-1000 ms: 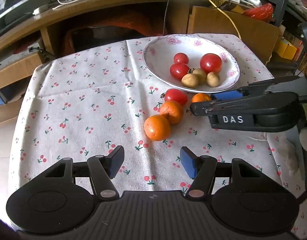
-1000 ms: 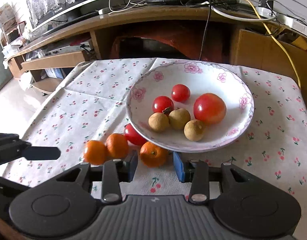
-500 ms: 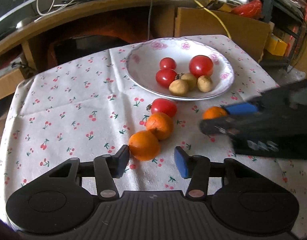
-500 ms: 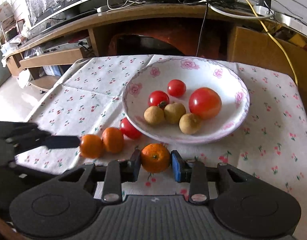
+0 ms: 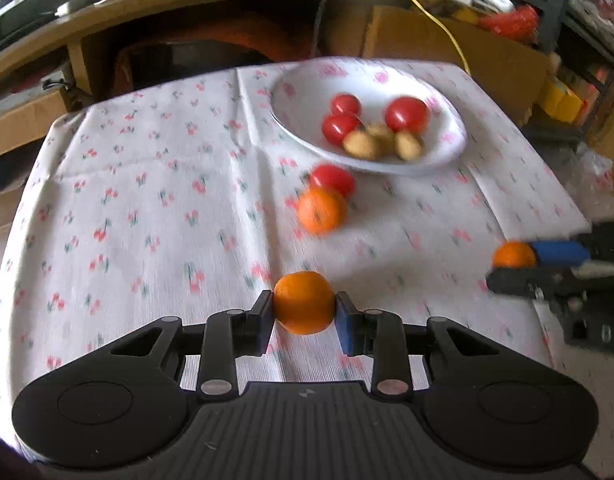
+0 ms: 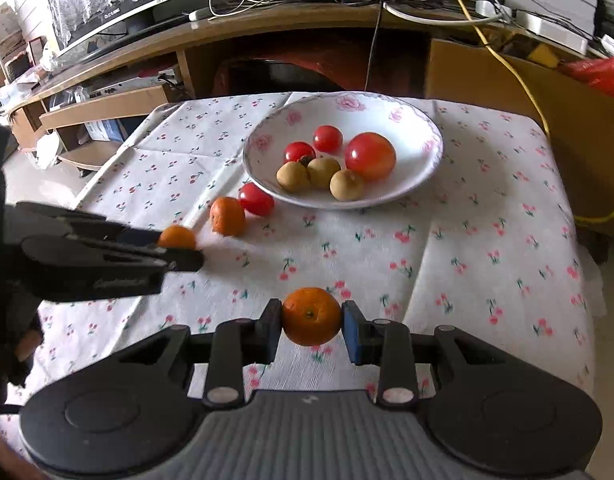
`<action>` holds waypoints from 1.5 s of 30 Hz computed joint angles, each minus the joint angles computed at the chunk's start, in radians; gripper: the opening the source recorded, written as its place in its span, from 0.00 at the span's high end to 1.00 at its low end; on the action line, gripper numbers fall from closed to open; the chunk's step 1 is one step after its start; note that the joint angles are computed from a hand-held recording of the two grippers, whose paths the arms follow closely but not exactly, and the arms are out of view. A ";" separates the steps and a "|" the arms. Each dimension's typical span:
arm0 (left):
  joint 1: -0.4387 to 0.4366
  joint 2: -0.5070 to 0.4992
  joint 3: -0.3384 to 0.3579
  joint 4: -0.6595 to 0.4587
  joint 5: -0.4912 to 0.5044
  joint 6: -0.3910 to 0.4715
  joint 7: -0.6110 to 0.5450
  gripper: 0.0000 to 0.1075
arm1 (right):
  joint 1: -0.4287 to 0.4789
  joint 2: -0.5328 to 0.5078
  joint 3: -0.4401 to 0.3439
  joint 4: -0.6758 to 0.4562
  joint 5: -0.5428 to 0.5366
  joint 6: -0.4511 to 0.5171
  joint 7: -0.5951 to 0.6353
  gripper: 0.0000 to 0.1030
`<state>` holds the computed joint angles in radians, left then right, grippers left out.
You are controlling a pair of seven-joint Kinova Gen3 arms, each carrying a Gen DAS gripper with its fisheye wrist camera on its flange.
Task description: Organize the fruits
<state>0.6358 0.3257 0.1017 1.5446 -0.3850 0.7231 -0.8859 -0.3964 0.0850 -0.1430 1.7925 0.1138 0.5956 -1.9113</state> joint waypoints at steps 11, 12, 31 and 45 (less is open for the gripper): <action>0.099 -0.045 0.030 0.077 -0.098 0.044 0.103 0.60 | -0.050 -0.067 -0.050 0.107 0.088 0.046 -0.069 0.68; 0.102 -0.043 0.030 0.076 -0.108 0.048 0.109 0.58 | -0.055 -0.071 -0.052 0.116 0.104 0.037 -0.070 0.68; 0.075 -0.049 0.049 0.064 -0.092 0.069 0.083 0.35 | -0.031 -0.066 -0.041 0.106 0.008 0.036 0.038 0.43; 0.067 -0.044 0.052 0.062 -0.074 0.071 0.083 0.44 | -0.048 -0.061 -0.044 0.101 0.090 0.046 -0.054 0.62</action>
